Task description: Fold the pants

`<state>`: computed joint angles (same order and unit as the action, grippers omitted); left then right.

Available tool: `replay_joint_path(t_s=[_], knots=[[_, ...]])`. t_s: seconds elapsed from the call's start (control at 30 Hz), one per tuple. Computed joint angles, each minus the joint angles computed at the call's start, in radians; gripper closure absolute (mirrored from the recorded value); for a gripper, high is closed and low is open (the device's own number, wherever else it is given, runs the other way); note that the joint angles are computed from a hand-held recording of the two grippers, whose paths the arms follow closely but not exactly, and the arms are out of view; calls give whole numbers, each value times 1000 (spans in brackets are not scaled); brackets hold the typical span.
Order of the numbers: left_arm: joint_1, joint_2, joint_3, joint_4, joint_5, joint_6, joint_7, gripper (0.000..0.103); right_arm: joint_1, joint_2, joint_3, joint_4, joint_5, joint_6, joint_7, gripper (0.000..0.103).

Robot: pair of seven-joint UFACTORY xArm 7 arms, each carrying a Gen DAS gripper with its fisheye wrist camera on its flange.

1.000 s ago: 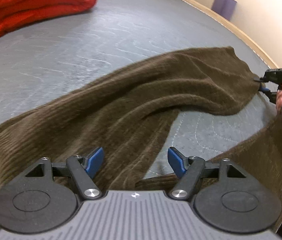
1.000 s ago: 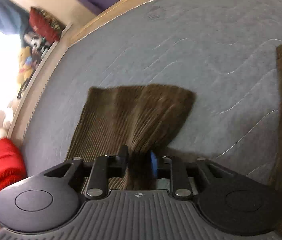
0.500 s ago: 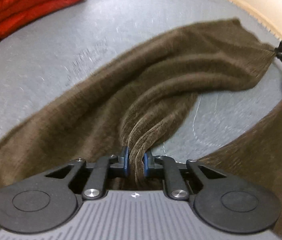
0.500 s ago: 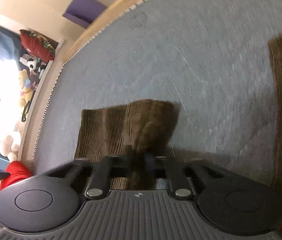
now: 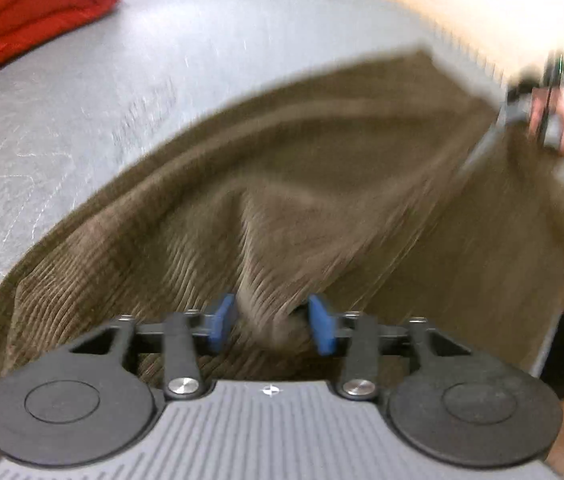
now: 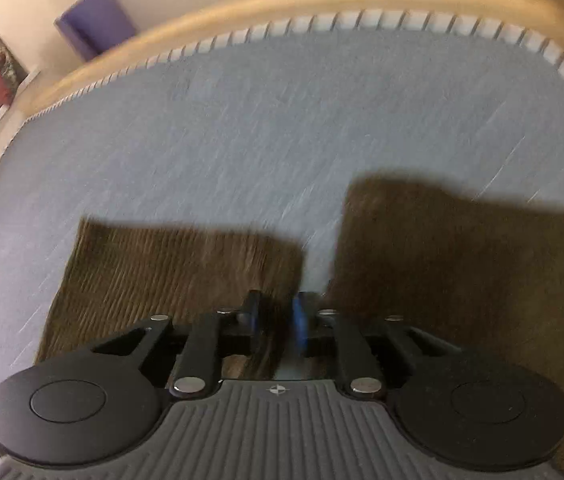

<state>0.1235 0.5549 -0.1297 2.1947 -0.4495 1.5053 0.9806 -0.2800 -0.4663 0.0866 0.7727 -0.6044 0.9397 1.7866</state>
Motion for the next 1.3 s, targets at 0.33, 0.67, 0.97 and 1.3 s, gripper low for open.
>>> replay_joint_path(t_s=[0.33,0.67,0.97,1.3], knots=[[-44,-80,41,-202,74,-124,-140,81,55,-75,83,99,-130,-64,-40,79],[57,-179,76,-116,42,-118,-67,69,224,-53,186,311,-47,-257,-435,79],[203,-145,158,-94,13,-62,-87,69,353,-7,259,372,125,-241,-698,67],[176,-136,169,-218,344,4,104,59,379,73,290,393,51,-124,-761,67]])
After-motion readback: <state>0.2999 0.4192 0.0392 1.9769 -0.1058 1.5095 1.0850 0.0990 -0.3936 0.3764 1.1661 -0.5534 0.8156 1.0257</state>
